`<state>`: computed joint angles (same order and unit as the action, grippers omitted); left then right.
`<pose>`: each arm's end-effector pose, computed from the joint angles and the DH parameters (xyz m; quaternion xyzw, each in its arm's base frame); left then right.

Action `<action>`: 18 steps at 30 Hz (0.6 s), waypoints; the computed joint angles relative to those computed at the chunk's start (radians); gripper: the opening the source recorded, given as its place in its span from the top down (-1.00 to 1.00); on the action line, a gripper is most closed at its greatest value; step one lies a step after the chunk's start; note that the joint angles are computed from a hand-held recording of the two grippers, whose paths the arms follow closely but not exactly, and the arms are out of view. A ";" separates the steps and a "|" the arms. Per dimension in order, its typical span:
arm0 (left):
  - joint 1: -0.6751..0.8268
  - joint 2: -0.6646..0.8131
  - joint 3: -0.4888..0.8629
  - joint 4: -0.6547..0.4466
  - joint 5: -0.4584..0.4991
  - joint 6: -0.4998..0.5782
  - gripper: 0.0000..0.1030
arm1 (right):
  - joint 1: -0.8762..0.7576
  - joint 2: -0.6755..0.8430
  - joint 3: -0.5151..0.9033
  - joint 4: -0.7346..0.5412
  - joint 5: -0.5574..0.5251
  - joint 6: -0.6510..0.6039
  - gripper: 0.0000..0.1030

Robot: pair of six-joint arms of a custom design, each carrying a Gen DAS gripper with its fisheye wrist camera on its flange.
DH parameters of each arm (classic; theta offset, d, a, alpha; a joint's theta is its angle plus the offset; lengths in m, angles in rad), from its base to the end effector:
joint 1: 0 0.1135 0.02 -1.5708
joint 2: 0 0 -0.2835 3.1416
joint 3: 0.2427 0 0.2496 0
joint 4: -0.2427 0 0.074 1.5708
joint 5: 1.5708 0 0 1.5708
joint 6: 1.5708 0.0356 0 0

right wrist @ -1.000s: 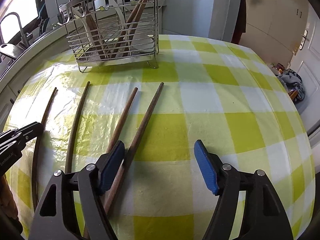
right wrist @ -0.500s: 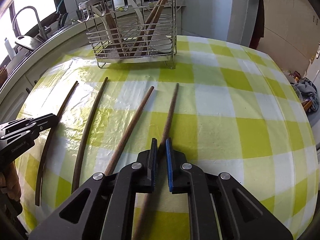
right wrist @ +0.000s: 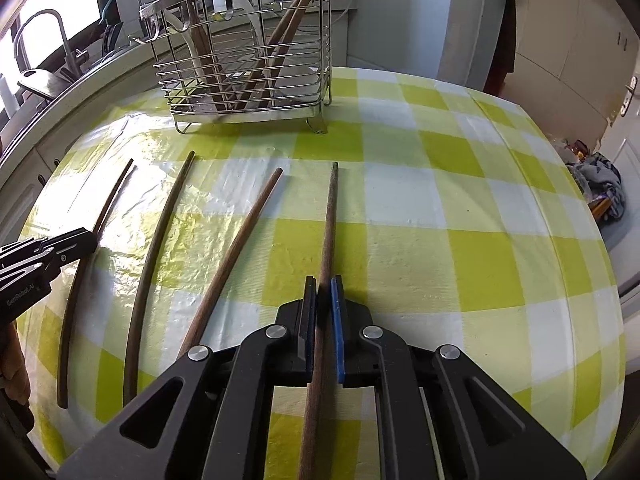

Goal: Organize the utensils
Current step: 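Close the left tool on one chopstick while the right tool grasps another chopstick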

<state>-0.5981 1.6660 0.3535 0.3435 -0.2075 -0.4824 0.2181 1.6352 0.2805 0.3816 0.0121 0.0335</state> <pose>0.1929 -0.1226 0.0871 0.0243 0.9501 -0.0668 0.3037 0.2056 0.0451 0.0820 -0.0863 0.9518 0.0312 0.2928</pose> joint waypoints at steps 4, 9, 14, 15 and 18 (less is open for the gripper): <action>-0.049 0.019 0.026 -0.037 -0.071 0.012 0.70 | 0.001 0.003 0.000 0.006 0.005 -0.001 0.83; -0.068 0.040 0.053 -0.063 -0.117 0.032 0.81 | -0.003 0.001 -0.010 0.022 -0.002 0.005 0.83; -0.032 0.012 0.032 -0.046 -0.058 0.034 0.87 | -0.024 -0.014 -0.014 0.015 -0.028 0.003 0.85; -0.029 -0.001 0.024 -0.043 -0.053 0.033 0.87 | -0.026 -0.026 -0.017 0.012 -0.029 0.003 0.85; -0.028 -0.051 0.013 -0.058 -0.048 0.033 0.87 | -0.033 -0.079 -0.022 -0.018 -0.034 0.004 0.85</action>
<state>-0.6263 1.6152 0.3663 0.2854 -0.2553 -0.4491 0.1854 1.5566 0.2585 0.3634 -0.0215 0.0377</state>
